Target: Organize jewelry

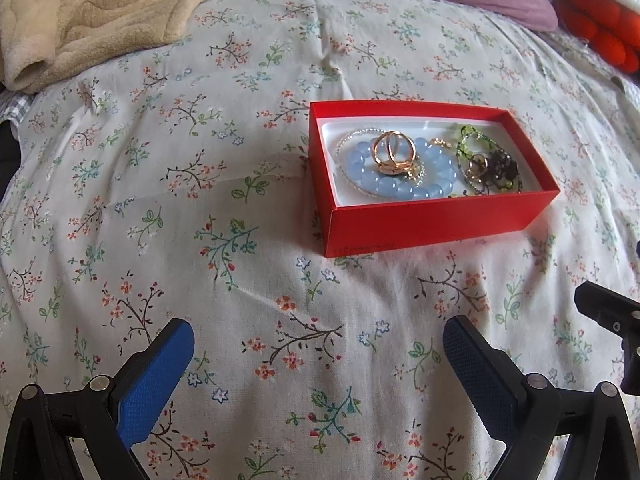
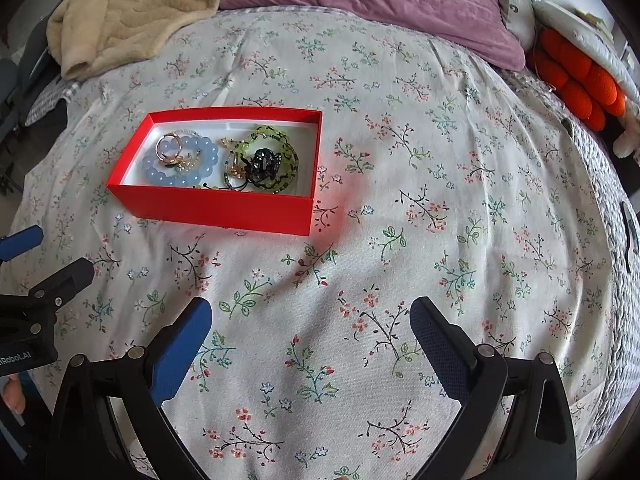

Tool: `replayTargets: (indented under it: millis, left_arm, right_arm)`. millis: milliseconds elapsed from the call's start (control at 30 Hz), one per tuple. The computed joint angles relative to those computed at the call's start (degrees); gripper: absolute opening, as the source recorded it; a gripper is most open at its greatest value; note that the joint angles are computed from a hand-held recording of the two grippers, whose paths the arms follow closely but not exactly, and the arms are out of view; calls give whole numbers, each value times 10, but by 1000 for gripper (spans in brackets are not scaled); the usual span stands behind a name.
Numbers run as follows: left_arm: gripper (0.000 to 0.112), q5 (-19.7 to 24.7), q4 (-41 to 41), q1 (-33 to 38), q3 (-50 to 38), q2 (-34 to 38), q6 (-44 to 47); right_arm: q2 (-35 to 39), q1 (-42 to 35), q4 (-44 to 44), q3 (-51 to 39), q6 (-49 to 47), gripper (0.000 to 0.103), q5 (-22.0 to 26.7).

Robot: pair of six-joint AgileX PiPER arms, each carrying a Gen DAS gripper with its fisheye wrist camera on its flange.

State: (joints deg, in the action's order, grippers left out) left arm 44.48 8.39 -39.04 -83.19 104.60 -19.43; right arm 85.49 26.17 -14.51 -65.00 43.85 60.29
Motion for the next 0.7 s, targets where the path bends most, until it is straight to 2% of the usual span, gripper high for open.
replayTargets:
  millis: [700]
  left_arm:
    - [102, 0, 1, -2, 2, 0, 0]
  right_arm:
    - [-1, -4, 1, 5, -1, 101, -3]
